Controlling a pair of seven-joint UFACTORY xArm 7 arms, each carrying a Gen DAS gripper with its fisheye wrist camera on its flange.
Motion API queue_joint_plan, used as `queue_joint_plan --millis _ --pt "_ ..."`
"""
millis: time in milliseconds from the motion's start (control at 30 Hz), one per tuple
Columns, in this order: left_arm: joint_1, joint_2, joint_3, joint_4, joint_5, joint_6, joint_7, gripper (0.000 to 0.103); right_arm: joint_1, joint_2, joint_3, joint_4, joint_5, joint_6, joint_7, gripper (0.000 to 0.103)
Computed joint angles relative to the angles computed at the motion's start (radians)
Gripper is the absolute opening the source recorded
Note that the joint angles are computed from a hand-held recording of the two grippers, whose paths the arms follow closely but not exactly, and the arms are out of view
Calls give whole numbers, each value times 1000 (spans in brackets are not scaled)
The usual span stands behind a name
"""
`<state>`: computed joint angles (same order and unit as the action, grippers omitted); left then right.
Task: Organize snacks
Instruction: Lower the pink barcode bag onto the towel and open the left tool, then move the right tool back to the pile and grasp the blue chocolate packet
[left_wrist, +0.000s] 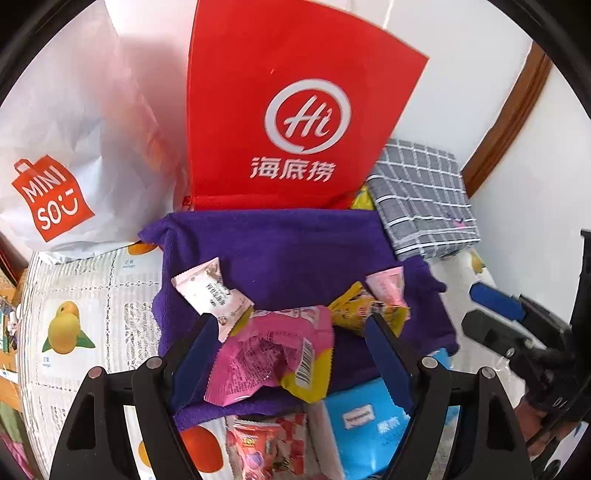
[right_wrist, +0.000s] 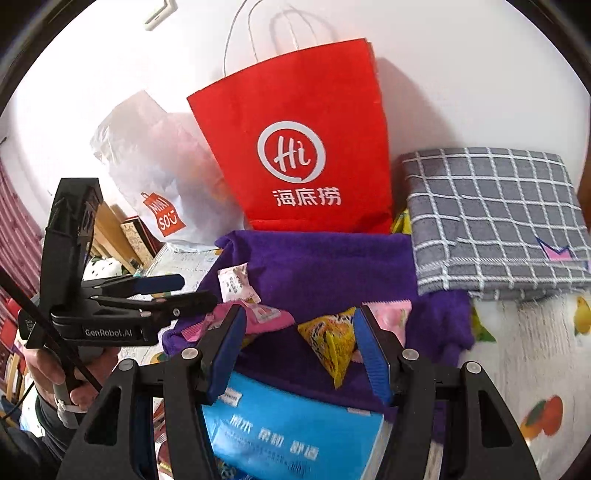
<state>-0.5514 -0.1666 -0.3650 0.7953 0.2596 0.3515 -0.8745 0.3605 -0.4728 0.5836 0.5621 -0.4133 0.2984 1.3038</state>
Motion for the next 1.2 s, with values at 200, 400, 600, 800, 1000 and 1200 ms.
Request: queue_joint_plan --millis 200,400,600,800,1000,1200 --pt "-16 -97 -4 -31 -47 -8 32 80 58 -63 36 26 31 144 45 60" --pt "-13 -180 -31 -45 -66 5 72 80 104 -103 94 69 44 289 141 60" --pt "-10 -214 -64 -29 -45 29 110 80 132 -138 165 118 39 462 245 60" --pt "-58 -280 -42 -79 -123 11 141 80 190 -177 188 128 44 585 319 60" --pt "-75 -375 -58 -159 -165 33 138 80 260 -191 165 97 99 578 353 60" --pt "-88 -468 -82 -232 -188 73 113 80 279 -130 206 101 88 569 409 60"
